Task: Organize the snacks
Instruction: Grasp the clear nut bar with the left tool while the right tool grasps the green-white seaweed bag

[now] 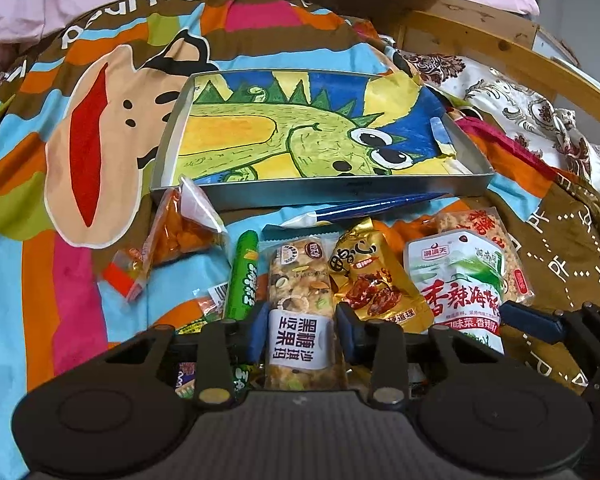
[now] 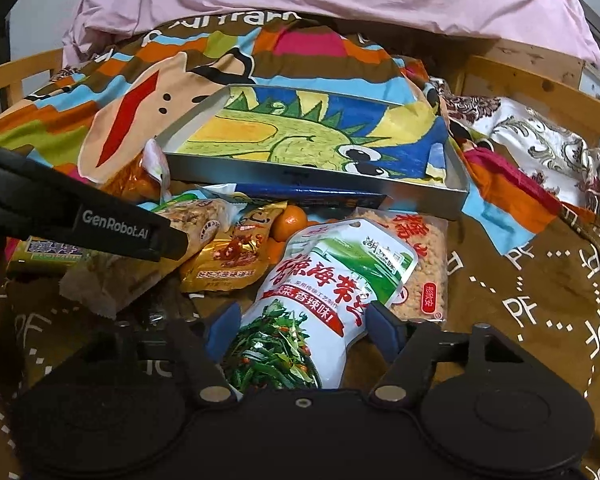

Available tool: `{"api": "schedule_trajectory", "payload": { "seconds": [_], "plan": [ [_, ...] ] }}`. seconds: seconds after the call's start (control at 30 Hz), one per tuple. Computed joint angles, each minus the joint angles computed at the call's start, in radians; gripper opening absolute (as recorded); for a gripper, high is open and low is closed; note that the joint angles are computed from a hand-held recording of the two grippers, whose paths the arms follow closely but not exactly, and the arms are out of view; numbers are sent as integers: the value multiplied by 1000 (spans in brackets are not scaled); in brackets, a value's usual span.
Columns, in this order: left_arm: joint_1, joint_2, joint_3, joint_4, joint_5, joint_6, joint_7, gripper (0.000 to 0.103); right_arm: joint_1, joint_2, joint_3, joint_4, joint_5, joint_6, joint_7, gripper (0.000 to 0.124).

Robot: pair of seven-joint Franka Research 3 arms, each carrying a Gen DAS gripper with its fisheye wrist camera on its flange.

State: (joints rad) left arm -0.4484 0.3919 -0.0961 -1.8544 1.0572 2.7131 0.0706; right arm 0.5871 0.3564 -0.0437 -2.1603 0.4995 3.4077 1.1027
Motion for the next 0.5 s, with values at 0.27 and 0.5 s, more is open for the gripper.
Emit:
{"api": "schedule_trajectory", "payload": {
  "seconds": [0.27, 0.5],
  "plan": [
    [-7, -28, -10, -22, 9, -16, -71, 39, -222, -25, 202, -32, -141, -7, 103, 67],
    [1, -20, -10, -20, 10, -1, -69, 39, -455, -1, 398, -16, -274, -61, 268, 72]
  ]
}}
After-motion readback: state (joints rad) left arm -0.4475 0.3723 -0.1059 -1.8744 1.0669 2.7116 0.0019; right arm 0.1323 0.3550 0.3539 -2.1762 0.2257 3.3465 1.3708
